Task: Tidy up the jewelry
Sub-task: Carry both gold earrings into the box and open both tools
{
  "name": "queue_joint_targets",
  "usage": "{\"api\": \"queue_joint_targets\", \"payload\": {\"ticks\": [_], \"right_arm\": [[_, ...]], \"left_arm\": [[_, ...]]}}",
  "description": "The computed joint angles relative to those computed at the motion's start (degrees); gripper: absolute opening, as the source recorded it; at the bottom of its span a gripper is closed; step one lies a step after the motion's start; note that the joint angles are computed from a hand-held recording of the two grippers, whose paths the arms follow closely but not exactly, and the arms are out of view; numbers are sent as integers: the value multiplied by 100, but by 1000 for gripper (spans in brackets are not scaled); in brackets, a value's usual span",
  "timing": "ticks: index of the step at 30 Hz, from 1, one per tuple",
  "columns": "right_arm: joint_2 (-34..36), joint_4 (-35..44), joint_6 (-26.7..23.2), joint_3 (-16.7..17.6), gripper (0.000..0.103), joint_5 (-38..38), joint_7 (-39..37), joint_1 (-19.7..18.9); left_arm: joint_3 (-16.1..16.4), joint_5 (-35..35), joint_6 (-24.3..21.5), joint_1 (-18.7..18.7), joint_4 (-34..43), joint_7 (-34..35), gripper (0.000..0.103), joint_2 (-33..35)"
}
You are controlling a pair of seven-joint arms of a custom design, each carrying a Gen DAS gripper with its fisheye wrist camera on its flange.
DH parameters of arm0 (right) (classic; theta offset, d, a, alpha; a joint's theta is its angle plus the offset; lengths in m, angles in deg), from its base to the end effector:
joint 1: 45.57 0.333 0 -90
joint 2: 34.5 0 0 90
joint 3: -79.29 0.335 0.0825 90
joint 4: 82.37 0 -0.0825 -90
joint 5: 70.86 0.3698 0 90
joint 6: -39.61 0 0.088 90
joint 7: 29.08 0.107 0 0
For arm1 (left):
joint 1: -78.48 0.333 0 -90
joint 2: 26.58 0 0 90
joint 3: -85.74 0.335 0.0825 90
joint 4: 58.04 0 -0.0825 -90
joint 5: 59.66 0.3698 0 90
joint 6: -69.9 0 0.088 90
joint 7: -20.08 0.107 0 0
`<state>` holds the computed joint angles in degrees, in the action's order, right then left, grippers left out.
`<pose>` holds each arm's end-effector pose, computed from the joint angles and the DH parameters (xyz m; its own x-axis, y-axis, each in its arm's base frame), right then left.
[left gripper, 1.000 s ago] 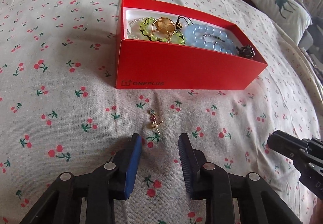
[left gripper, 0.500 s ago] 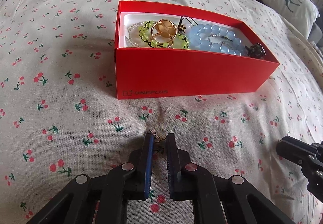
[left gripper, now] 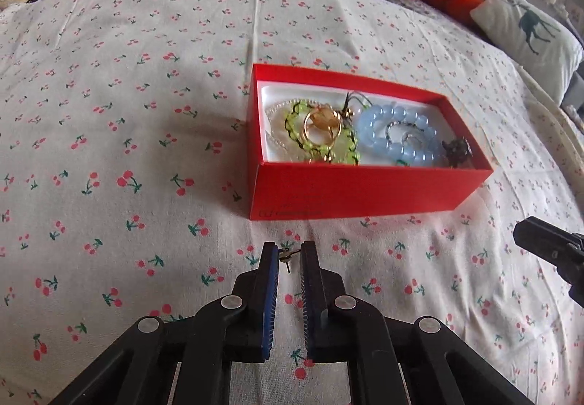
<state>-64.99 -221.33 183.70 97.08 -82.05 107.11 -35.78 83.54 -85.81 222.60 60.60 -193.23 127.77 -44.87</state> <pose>0.3603 0.2140 0.5767 -0.1424 -0.9792 -0.1447 -0.7745 0.2012 -0.5997 0.4480 -0.1519 0.5453 -0.3749 -0.9031 0.2096 -0.7783 0.1837 -0.6004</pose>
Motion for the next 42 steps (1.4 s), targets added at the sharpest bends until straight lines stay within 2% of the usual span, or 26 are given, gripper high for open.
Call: {"api": "queue_joint_targets", "payload": {"ticks": [8, 14, 25, 31, 35, 39, 42], "right_arm": [[583, 935, 18, -31, 9, -346, -127, -142], [980, 1387, 48, -109, 9, -599, -58, -89], [1432, 1449, 88, -386, 9, -635, 40, 187], [1559, 1503, -2, -460, 9, -722, 78, 280], [1648, 1584, -54, -495, 9, -773, 80, 335], [1786, 1736, -145, -520, 9, -831, 67, 408], [1913, 1876, -229, -544, 9, -885, 48, 480]], "left_arm": [[-29, -100, 36, -12, 665, 30, 7, 242], [-193, -54, 110, 85, 984, -23, 7, 561], [-394, 6, 400, 220, 998, 60, 9, 905], [-379, -27, 407, 269, 872, 11, 10, 770], [-279, -67, 345, 274, 719, -13, 24, 579], [-165, -74, 241, 295, 562, -127, 26, 405], [-137, 59, 226, 345, 435, -268, 32, 299]]}}
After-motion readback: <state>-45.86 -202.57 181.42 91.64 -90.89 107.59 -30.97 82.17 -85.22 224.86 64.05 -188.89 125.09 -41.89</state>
